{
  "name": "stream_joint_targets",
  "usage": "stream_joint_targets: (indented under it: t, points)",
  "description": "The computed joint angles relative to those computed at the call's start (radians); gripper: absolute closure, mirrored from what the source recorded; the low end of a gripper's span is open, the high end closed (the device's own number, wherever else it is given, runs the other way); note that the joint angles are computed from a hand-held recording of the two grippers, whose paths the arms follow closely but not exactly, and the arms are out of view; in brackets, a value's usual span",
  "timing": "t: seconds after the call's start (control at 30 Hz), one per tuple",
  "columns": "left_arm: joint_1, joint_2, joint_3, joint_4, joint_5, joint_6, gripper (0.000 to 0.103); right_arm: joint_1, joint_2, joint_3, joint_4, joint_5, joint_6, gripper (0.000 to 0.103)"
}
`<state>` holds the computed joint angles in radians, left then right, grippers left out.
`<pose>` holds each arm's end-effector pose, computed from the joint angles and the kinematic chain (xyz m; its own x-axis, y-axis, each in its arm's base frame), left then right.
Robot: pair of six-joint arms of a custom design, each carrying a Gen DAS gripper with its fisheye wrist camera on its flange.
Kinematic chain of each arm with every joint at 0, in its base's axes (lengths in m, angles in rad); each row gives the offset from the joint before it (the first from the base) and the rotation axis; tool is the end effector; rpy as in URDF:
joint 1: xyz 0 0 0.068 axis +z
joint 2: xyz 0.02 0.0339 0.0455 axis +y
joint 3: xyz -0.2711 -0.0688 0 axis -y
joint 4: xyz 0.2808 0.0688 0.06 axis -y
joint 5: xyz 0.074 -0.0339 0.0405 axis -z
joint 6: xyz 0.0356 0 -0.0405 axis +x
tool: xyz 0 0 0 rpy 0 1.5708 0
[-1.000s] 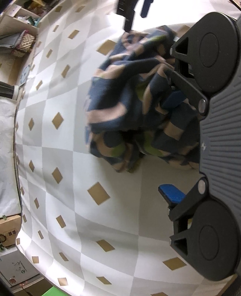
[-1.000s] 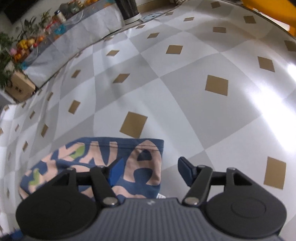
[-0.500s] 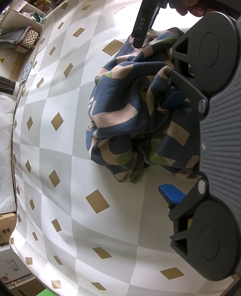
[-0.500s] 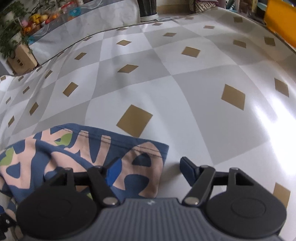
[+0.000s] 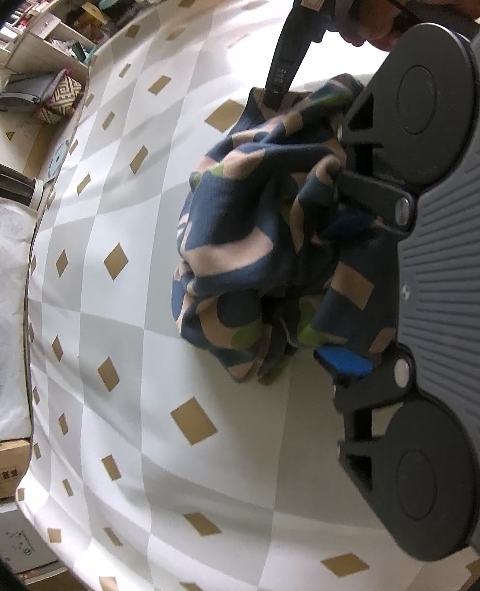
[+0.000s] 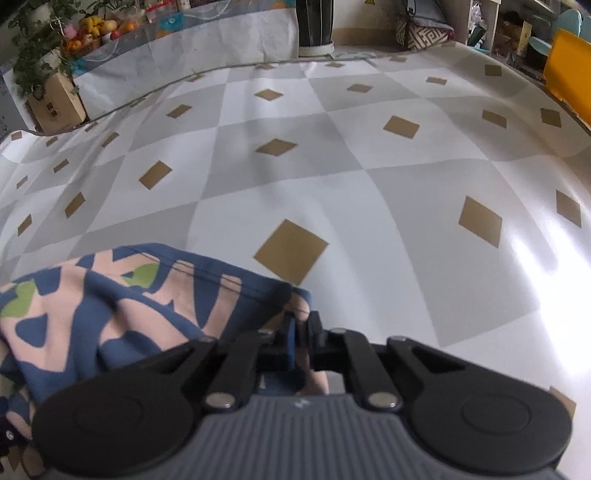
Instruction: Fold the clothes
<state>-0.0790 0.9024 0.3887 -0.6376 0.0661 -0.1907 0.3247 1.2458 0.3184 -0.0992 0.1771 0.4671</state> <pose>0.1699 -0.0158 0.1405 -0.9140 -0.1174 -0.3885 -0.0689 0.9882 -0.1364 0.1976 0.0599 0.0885 -0.8265 0.1895 -0.5301 0.1619 0.9819 0.0986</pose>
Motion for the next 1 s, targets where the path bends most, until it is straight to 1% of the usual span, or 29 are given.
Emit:
stream_joint_targets:
  t: [0.1,0.17,0.4,0.57,0.67,0.77,0.87,0.93,1.0]
  points:
    - [0.043,0.0,0.015,-0.02,0.035,0.024,0.051,-0.023,-0.118,-0.008,-0.032,-0.049,-0.013,0.099]
    - [0.068,-0.009,0.022,-0.037,0.049,0.042,0.051,-0.039,-0.215,-0.007,-0.073,-0.089,-0.033,0.099]
    - [0.188,-0.057,0.06,-0.11,0.118,0.121,0.051,-0.093,-0.463,0.023,-0.213,-0.223,-0.052,0.099]
    - [0.291,-0.09,0.069,-0.14,0.121,0.172,0.051,-0.071,-0.643,0.042,-0.311,-0.301,-0.03,0.099]
    - [0.355,-0.108,0.067,-0.171,0.139,0.221,0.051,0.001,-0.767,0.046,-0.398,-0.319,-0.007,0.099]
    - [0.445,-0.159,0.061,-0.223,0.182,0.294,0.051,0.166,-0.885,0.048,-0.499,-0.235,0.038,0.099]
    - [0.526,-0.224,0.053,-0.283,0.201,0.374,0.05,0.417,-0.957,0.052,-0.584,-0.081,0.117,0.099]
    - [0.584,-0.259,0.05,-0.325,0.222,0.43,0.05,0.635,-0.956,0.056,-0.635,0.051,0.205,0.099]
    - [0.64,-0.281,0.049,-0.36,0.248,0.478,0.05,0.838,-0.902,0.061,-0.664,0.166,0.284,0.099]
